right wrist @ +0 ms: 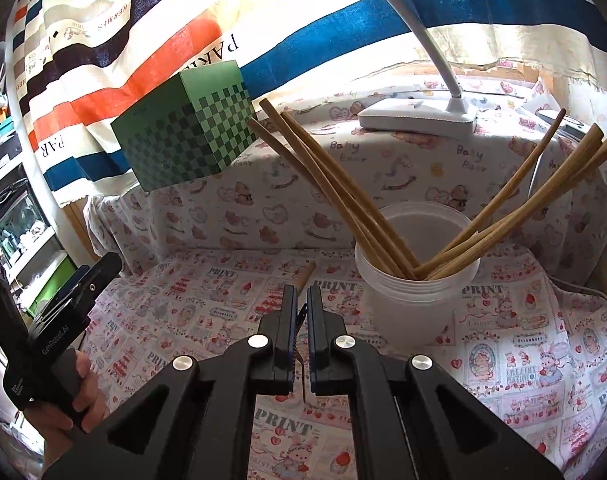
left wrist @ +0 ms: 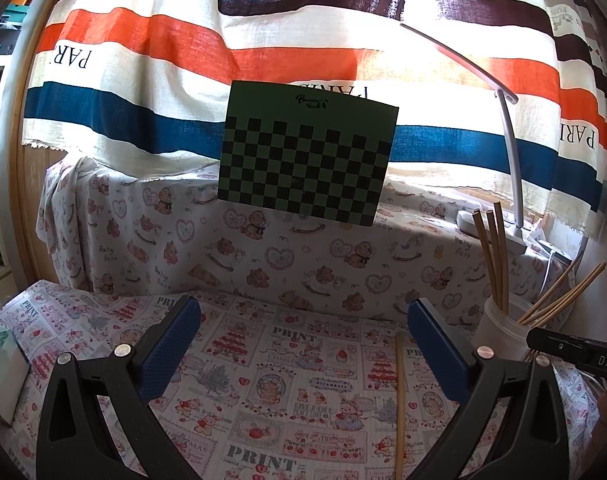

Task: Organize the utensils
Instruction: 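Grasp the last loose chopstick with the left gripper while the right gripper holds the fork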

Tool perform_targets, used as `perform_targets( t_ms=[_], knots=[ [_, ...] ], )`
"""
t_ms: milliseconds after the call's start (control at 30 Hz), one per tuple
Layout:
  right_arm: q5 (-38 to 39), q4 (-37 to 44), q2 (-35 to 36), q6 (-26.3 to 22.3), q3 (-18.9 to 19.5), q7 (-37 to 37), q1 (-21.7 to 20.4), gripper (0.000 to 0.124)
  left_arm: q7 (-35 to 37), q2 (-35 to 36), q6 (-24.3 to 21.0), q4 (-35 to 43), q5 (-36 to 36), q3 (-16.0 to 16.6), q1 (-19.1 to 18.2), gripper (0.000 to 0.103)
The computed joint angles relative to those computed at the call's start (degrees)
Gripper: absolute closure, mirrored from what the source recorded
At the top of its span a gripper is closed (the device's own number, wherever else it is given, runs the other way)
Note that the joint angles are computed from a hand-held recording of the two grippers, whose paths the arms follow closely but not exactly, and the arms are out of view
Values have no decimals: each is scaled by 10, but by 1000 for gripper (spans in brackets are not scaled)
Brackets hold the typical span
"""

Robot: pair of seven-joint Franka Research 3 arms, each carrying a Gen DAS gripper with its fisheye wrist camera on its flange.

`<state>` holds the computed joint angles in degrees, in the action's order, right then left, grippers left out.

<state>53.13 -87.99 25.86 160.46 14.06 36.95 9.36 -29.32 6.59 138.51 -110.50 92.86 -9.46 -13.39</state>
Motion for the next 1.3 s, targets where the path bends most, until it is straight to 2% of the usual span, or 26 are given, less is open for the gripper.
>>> perform_targets(
  t_ms=[100, 200, 267, 333, 400, 467, 500, 633, 733, 800, 867, 933, 967, 1033, 1067, 1233, 1300],
  knots=[
    [-1, 1, 0, -2, -1, 4, 0, 121, 16, 5, 18, 5, -8, 2, 3, 0],
    [17, -6, -3, 15, 8, -8, -3, 119, 51, 15, 3, 15, -38, 1, -1, 0],
    [51, -14, -7, 44, 26, -48, -11, 121, 61, 19, -9, 19, -48, 2, -5, 0],
    [91, -20, -12, 71, 43, -97, -20, 122, 70, 23, 11, 22, -57, 6, -2, 0],
    [137, -19, -15, 70, 55, -133, -30, 122, 104, 32, 38, 34, -79, 9, 2, 1],
    [181, -16, -17, 87, 59, -174, -31, 122, 161, 51, 83, 55, -111, 13, 10, 5],
    [206, -14, -18, 90, 61, -197, -32, 122, 202, 63, 91, 71, -141, 13, 10, 11],
    [294, -3, -20, 60, 59, -258, -42, 122, 390, 134, 98, 162, -296, 8, 11, 33],
    [390, 4, -21, 53, 59, -341, -47, 122, 462, 189, 81, 239, -362, 10, 2, 37],
    [398, 6, -22, 38, 46, -336, -41, 122, 516, 233, 67, 301, -414, 6, 2, 37],
    [348, 12, -16, 45, 20, -274, -19, 122, 616, 283, 46, 372, -484, -15, 13, 42],
    [345, 19, -10, 48, 8, -257, -10, 122, 688, 332, 6, 442, -537, -29, 13, 51],
    [341, 21, -8, 44, 4, -250, -8, 122, 695, 348, -5, 462, -561, -30, 12, 53],
    [338, 25, -5, 44, 0, -239, -7, 122, 676, 367, -13, 480, -594, -19, 7, 66],
    [342, 25, -5, 44, 0, -240, -7, 122, 676, 375, -12, 488, -604, -12, 4, 69],
    [333, 23, -6, 40, -3, -232, -5, 122, 727, 408, -18, 538, -642, 12, -14, 69],
    [331, 22, -6, 37, -3, -228, -6, 122, 740, 435, -52, 587, -667, 23, -24, 70]
  ],
)
